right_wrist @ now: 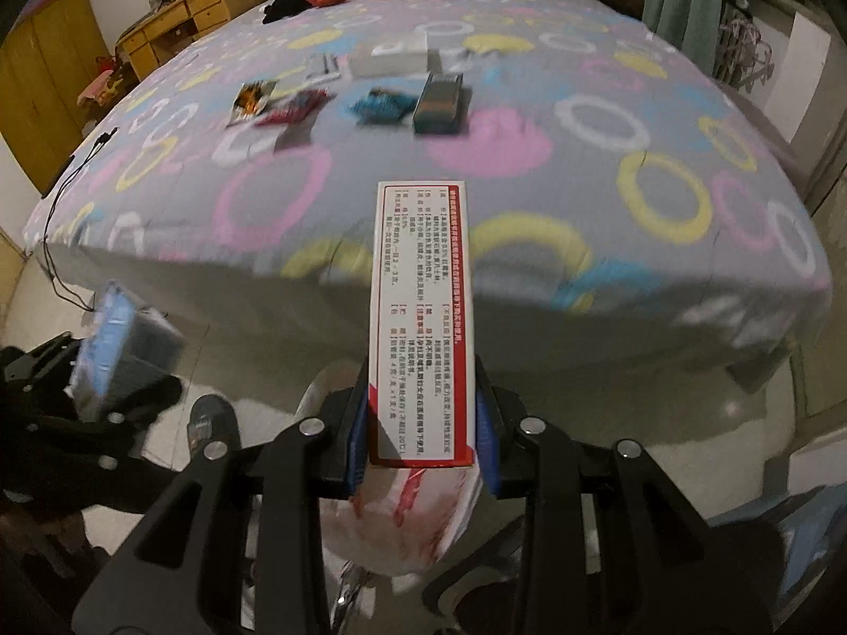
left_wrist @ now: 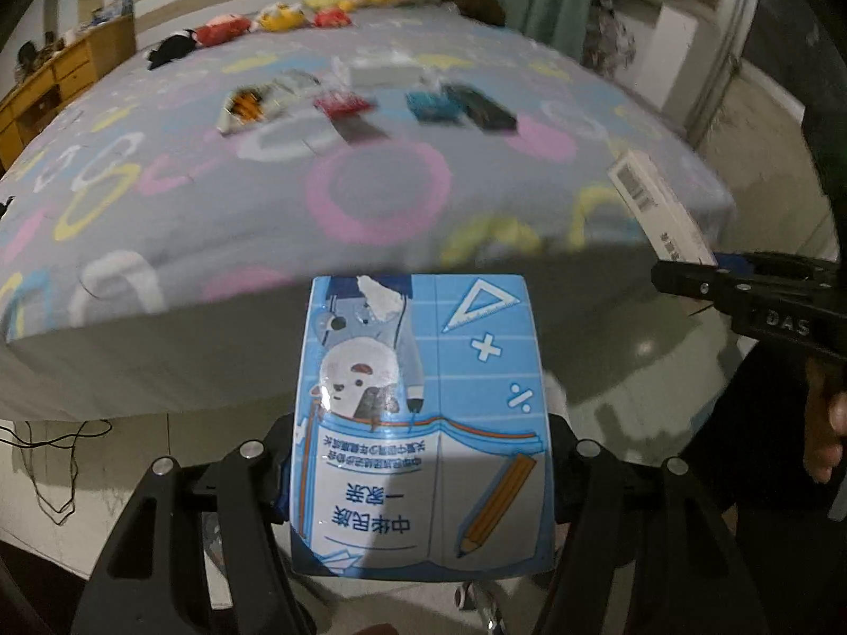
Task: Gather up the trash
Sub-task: 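Carry the blue box with left tool while right tool carries medicine box to trash bag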
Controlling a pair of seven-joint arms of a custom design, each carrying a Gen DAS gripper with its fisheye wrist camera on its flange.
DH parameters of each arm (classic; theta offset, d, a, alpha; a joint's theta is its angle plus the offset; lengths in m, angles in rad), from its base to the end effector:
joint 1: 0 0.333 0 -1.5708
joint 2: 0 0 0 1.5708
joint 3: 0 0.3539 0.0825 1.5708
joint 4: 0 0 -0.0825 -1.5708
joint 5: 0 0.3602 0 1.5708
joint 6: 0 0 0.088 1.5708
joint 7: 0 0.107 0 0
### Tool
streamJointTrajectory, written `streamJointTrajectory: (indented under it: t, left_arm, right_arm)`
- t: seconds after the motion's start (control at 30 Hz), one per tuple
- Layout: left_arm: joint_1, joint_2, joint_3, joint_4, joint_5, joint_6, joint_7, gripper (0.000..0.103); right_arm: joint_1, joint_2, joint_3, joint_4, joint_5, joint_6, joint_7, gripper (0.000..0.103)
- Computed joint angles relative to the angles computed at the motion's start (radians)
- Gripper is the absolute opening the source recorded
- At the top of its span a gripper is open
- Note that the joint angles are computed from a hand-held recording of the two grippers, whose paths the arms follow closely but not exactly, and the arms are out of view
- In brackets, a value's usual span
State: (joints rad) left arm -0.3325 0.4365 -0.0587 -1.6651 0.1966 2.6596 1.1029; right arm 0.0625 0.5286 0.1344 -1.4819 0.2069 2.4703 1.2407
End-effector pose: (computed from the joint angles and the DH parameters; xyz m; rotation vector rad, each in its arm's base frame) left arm 0.6549 -0.2684 0.4636 -1.8927 2.0075 -0.6846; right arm 0.7265 0.1217 0.4640 -2.1846 1.5110 -0.2677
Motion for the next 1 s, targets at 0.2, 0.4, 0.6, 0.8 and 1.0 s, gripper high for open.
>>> streamJointTrajectory:
  t: [0.2,0.4,0.6,0.8,1.0]
  left_arm:
    - [-0.016,0.061,-0.016,0.062,-0.009,-0.074,0.027,0.063]
    - [-0.017,0.105,-0.034,0.091,-0.046,-0.123,0.062,0.063]
    - [-0.03,0.182,-0.041,0.172,-0.058,-0.191,0.131,0.063]
    - [-0.044,0.247,-0.032,0.25,-0.062,-0.259,0.164,0.063]
    - [-0.045,0.294,-0.031,0.311,-0.083,-0.325,0.161,0.063]
  right_arm:
    - [-0.01,-0.03,0.018,-0.113,0.028,0.045,-0.033,0.032]
    - [-0.02,-0.029,0.029,-0.176,0.062,0.04,-0.068,0.032]
    - [-0.009,-0.024,0.017,-0.213,0.041,0.049,-0.066,0.032]
    - [-0.009,0.008,0.012,-0.19,0.022,0.007,-0.053,0.032]
    - [-0.007,0.029,0.009,-0.159,0.012,-0.051,-0.04,0.032]
